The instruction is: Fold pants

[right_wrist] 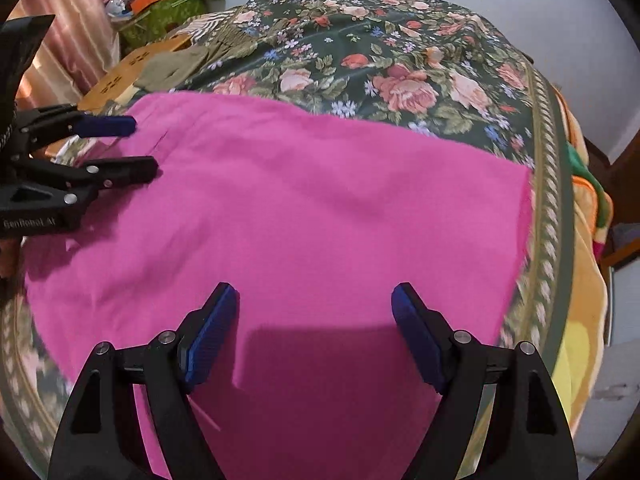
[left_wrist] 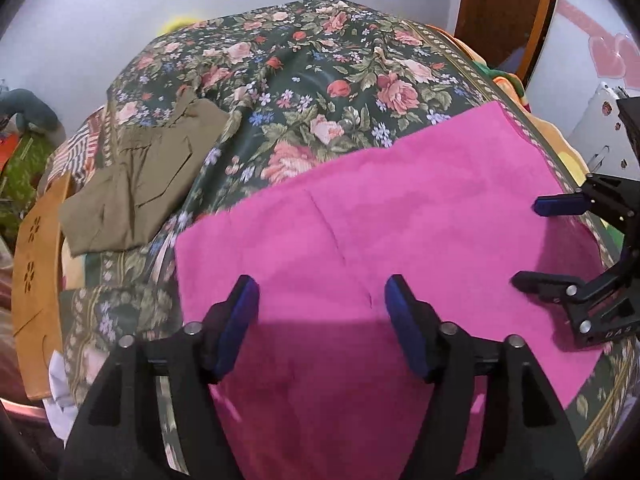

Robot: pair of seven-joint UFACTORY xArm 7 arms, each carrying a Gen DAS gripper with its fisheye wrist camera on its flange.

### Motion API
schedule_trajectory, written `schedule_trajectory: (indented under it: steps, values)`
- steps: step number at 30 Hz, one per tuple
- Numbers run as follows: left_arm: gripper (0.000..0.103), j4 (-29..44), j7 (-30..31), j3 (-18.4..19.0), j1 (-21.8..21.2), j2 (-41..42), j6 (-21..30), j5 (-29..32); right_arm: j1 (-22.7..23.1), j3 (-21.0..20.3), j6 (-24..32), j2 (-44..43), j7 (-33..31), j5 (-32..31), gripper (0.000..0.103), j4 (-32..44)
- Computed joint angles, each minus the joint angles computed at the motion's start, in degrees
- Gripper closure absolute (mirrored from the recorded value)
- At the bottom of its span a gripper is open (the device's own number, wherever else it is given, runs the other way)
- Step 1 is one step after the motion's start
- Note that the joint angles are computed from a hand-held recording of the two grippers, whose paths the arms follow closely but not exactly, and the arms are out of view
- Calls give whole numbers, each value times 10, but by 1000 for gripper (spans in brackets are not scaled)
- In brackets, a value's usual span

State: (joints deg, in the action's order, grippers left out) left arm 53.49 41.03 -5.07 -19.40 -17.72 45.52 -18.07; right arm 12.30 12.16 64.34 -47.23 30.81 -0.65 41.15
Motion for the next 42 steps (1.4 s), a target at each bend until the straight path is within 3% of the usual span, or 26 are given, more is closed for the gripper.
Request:
schedule_trajectory:
  steps: [7, 18, 24, 29, 36, 40, 42]
  values:
    - [19, -42, -6, 26, 11, -63, 20, -18, 3, 18, 48, -73, 50, 12, 24, -22]
    - [14, -92, -4, 58, 46, -142, 55, -10, 13, 35, 121, -205, 143, 51, 20, -61]
    - [13, -88, -15, 71, 61, -158, 81, -6, 8, 40, 149, -213, 152, 49, 20, -43]
    - [14, -64, -36, 83, 68, -164, 115, -18, 0, 53, 122, -189, 140, 31, 20, -3]
    - [14, -2, -80, 120, 76, -116, 267, -108, 0, 74, 40, -135, 118, 12, 20, 26]
    - [14, 2, -107, 118, 96, -87, 328, -142, 16, 75, -9, -103, 120, 21, 21, 8]
    - [14, -8, -114, 111, 106, -90, 331, -154, 23, 74, -26, -89, 123, 23, 21, -3]
